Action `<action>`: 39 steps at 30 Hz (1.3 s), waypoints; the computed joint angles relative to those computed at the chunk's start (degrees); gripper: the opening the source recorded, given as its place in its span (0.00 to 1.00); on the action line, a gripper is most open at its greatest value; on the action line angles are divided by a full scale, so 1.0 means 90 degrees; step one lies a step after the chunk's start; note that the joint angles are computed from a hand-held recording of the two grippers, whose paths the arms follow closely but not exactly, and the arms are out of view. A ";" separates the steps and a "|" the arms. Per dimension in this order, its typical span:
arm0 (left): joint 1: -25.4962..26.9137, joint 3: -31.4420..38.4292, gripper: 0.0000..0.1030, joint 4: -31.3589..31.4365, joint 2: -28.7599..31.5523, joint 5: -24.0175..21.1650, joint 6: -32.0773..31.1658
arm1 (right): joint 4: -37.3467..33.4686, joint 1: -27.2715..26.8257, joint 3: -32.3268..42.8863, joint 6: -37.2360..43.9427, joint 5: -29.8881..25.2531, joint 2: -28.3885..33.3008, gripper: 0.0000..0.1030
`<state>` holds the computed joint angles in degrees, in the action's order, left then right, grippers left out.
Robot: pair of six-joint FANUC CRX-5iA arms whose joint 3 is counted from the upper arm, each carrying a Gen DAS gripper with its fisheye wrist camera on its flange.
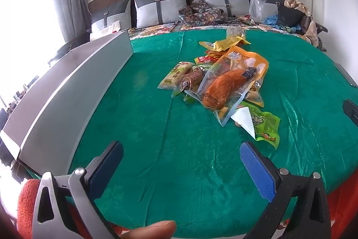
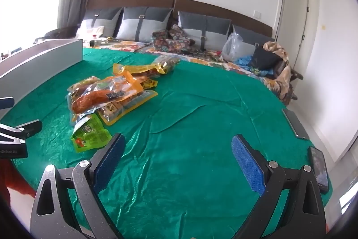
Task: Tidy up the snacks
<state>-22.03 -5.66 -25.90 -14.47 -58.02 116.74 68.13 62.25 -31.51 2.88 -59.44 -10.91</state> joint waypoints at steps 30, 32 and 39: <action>0.0354 -0.0134 1.00 0.0507 0.0103 -0.0023 -0.0342 | -0.0112 -0.0008 0.0030 0.0062 0.0045 0.0034 0.94; 0.0382 -0.0163 1.00 0.0529 0.0101 0.0011 -0.0343 | -0.0120 -0.0016 0.0037 0.0069 0.0060 0.0044 0.94; 0.0543 -0.0248 1.00 0.0720 0.0107 0.0081 -0.0403 | -0.0122 -0.0015 0.0036 0.0060 0.0074 0.0056 0.94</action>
